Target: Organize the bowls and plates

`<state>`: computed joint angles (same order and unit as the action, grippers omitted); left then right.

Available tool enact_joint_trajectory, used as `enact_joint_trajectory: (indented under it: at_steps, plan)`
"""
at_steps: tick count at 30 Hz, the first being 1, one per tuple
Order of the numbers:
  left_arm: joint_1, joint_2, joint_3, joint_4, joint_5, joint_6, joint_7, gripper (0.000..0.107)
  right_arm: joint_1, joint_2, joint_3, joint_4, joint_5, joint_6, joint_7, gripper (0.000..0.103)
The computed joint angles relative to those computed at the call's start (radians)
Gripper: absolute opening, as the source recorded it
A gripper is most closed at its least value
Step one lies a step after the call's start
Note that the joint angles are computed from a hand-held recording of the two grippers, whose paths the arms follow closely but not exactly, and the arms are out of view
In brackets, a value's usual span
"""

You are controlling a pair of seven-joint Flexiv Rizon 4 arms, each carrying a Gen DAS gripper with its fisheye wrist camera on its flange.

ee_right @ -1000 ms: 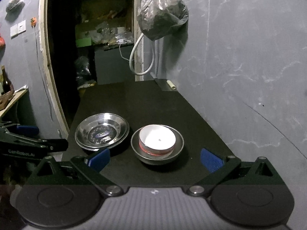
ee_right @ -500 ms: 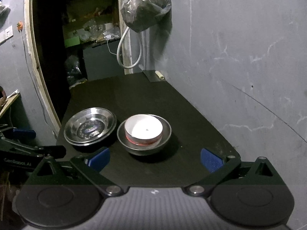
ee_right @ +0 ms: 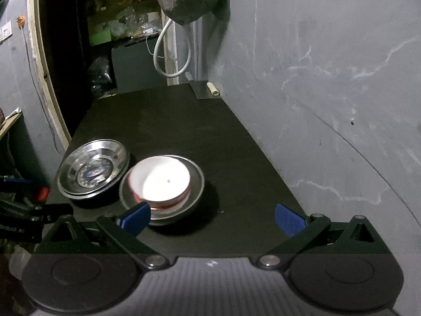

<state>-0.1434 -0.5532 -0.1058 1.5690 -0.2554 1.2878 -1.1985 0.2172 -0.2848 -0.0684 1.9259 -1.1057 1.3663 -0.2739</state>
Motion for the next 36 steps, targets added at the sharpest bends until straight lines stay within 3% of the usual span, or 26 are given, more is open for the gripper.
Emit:
enact_joint_trajectory:
  at_steps: [8,14,18,22,27,32,36]
  plan:
    - [-0.111,-0.032,0.134,-0.136,0.152,-0.165,-0.193,0.102,-0.032,-0.062,0.022,-0.041,0.240,0.063,-0.217,0.103]
    - [-0.115,-0.046,0.139,-0.207,0.228,-0.256,-0.247,0.102,-0.018,-0.085,0.033,-0.064,0.416,0.048,-0.342,0.103]
    - [-0.096,-0.075,0.110,-0.264,0.232,-0.302,-0.221,0.102,0.000,-0.095,0.031,-0.081,0.503,0.014,-0.385,0.103]
    - [-0.069,-0.120,0.068,-0.328,0.200,-0.331,-0.142,0.102,0.045,-0.094,-0.018,-0.087,0.499,-0.025,-0.335,0.103]
    - [-0.027,-0.170,0.007,-0.394,0.118,-0.376,-0.005,0.102,0.091,-0.078,-0.077,-0.079,0.402,-0.088,-0.161,0.103]
    - [0.019,-0.192,-0.057,-0.391,0.005,-0.392,0.142,0.102,0.098,-0.075,-0.082,-0.075,0.279,-0.140,-0.002,0.103]
    - [0.010,-0.219,-0.040,-0.422,-0.045,-0.451,0.119,0.102,0.048,-0.075,-0.008,-0.082,0.334,-0.182,-0.062,0.103]
